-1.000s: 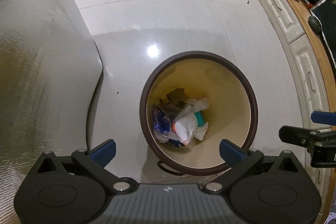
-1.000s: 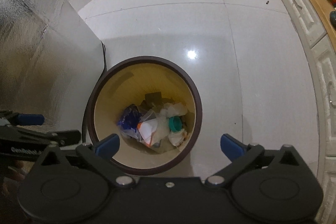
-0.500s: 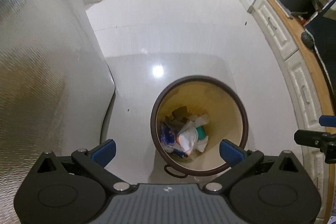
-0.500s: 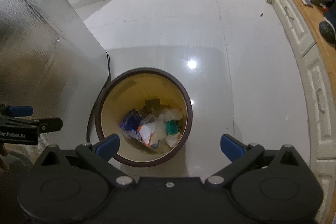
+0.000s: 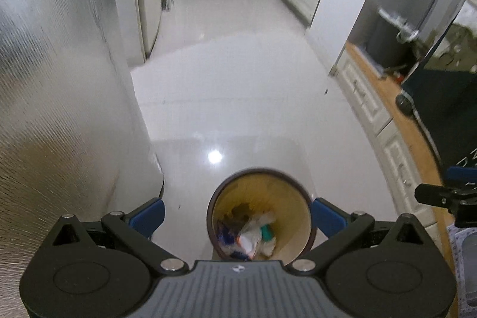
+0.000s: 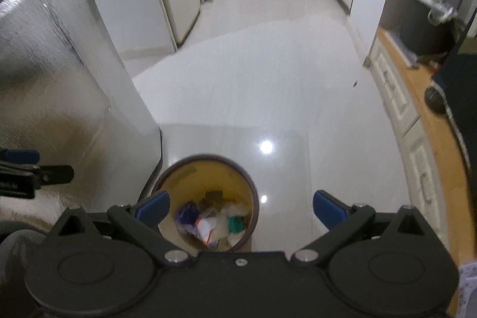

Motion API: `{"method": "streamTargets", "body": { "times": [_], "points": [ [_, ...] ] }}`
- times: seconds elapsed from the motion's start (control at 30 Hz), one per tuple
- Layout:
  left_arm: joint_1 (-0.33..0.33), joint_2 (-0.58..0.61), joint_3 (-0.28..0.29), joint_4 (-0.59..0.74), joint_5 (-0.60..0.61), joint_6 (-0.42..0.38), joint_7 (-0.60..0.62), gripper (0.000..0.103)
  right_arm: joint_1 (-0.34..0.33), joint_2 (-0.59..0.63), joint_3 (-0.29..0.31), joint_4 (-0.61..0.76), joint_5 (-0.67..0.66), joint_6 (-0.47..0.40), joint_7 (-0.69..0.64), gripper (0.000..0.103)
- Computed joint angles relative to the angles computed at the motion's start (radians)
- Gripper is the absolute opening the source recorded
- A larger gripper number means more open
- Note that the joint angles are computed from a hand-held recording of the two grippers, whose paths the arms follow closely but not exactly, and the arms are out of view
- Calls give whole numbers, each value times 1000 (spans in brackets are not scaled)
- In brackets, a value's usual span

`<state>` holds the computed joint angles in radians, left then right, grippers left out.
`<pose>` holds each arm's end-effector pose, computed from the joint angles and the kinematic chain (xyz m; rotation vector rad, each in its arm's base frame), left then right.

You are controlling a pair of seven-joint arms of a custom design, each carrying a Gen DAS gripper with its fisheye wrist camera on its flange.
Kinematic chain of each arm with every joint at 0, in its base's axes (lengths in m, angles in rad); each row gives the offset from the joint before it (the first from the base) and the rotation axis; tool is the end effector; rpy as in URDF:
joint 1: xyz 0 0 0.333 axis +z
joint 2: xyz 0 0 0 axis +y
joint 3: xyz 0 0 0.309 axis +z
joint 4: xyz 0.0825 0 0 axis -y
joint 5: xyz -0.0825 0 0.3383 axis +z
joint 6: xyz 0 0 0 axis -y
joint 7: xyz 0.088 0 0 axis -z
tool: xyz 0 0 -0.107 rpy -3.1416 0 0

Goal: Collect trash
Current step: 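Raise both open tools from the bin and move them to the counter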

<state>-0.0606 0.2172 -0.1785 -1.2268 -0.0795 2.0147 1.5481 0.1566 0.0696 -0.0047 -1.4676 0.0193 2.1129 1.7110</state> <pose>0.5885 -0.1312 0.7012 -1.7769 2.1468 -0.7541 0.5645 0.0874 0.6875 -1.8683 1.8558 -0.4450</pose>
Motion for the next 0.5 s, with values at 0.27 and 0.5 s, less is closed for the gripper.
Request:
{"method": "streamTargets", "body": {
  "times": [0.27,0.5],
  "points": [
    [5,-113,3,-69,-58,98,23,103,0,-114,16,-75,-52,136,-8,103],
    [1,-216,25,-108,-91,171,55,103,3,-187,54,-99,-133,240,19,103]
  ]
}}
